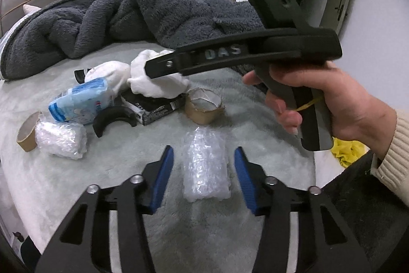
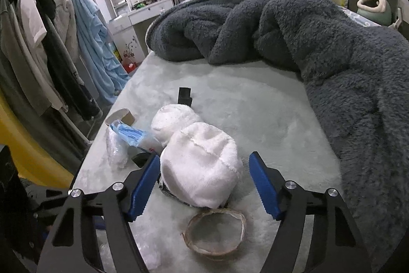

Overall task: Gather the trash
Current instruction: 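Close the left tool on the bubble wrap while the right tool grasps the cloth ball, then carry the bubble wrap and cloth ball over the teal bin with both tools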

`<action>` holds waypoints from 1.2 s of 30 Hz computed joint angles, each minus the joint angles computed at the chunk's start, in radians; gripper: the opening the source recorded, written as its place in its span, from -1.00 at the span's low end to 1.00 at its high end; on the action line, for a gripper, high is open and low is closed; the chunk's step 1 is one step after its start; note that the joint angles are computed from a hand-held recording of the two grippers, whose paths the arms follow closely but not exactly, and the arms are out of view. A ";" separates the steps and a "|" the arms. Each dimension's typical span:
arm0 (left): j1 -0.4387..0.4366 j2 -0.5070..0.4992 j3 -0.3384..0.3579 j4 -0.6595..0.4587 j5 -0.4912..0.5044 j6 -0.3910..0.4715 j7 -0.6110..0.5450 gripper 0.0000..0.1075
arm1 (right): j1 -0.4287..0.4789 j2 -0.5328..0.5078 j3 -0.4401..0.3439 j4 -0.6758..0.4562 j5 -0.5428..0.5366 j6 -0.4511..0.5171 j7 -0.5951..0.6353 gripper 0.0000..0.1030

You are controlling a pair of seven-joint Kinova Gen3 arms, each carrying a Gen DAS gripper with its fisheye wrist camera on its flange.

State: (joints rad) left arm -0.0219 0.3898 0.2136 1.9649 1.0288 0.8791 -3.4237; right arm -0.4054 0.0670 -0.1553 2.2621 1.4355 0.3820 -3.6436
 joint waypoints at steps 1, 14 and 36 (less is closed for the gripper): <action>0.009 0.002 -0.002 -0.002 -0.009 -0.009 0.009 -0.25 | 0.003 0.008 0.002 -0.007 -0.023 -0.006 0.022 0.39; -0.044 -0.001 -0.010 -0.041 -0.036 0.070 0.062 -0.39 | -0.057 0.010 0.013 -0.038 -0.136 0.071 0.090 -0.04; -0.241 -0.040 -0.142 -0.133 0.098 0.139 0.115 -0.39 | -0.305 0.117 -0.074 -0.271 -0.190 0.472 0.001 -0.04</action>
State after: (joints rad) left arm -0.2632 0.3502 0.0717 1.8324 1.1264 1.0179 -3.3089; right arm -0.7108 0.1835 -0.2295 1.9911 1.2454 0.8544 -3.6430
